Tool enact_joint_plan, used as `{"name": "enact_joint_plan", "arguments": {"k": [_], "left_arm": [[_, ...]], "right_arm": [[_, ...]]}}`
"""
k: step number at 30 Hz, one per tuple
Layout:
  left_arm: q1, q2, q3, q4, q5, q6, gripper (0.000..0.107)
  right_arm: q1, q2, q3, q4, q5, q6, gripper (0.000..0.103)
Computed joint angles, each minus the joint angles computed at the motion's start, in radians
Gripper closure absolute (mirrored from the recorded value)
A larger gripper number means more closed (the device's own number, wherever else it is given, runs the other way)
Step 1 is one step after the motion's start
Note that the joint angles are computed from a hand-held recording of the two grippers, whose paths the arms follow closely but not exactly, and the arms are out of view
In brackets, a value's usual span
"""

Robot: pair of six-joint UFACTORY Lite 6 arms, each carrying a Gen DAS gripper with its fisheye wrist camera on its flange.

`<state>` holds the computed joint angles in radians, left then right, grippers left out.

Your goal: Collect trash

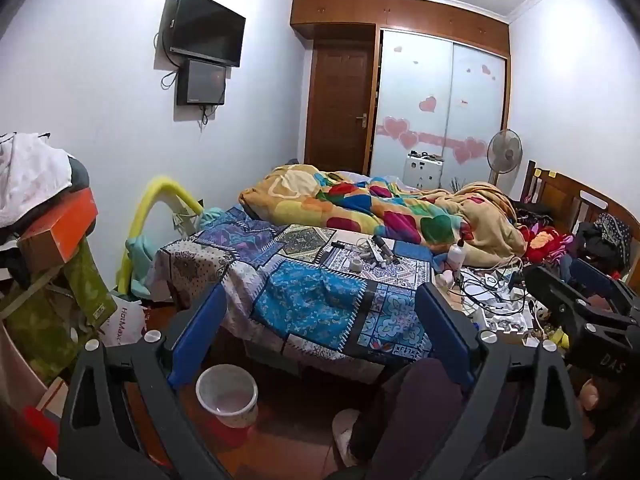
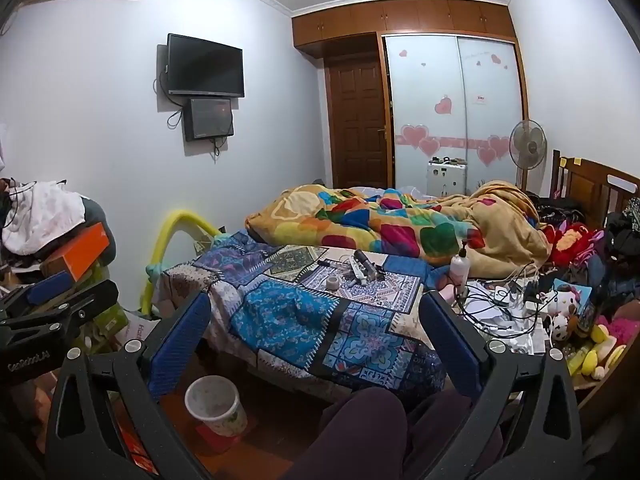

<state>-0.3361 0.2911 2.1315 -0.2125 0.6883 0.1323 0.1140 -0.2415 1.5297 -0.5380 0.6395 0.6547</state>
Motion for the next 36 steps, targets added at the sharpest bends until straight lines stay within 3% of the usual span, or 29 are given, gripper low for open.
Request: {"name": "enact_joint_plan", "arguments": {"k": [36], "left_arm": [[0.006,-0.008,-0.02,-0.021,0.002,0.002,0.011]], "right_arm": [[0.038,-0.001,-0.002,-0.056,0.018,0.064,0.0]]}}
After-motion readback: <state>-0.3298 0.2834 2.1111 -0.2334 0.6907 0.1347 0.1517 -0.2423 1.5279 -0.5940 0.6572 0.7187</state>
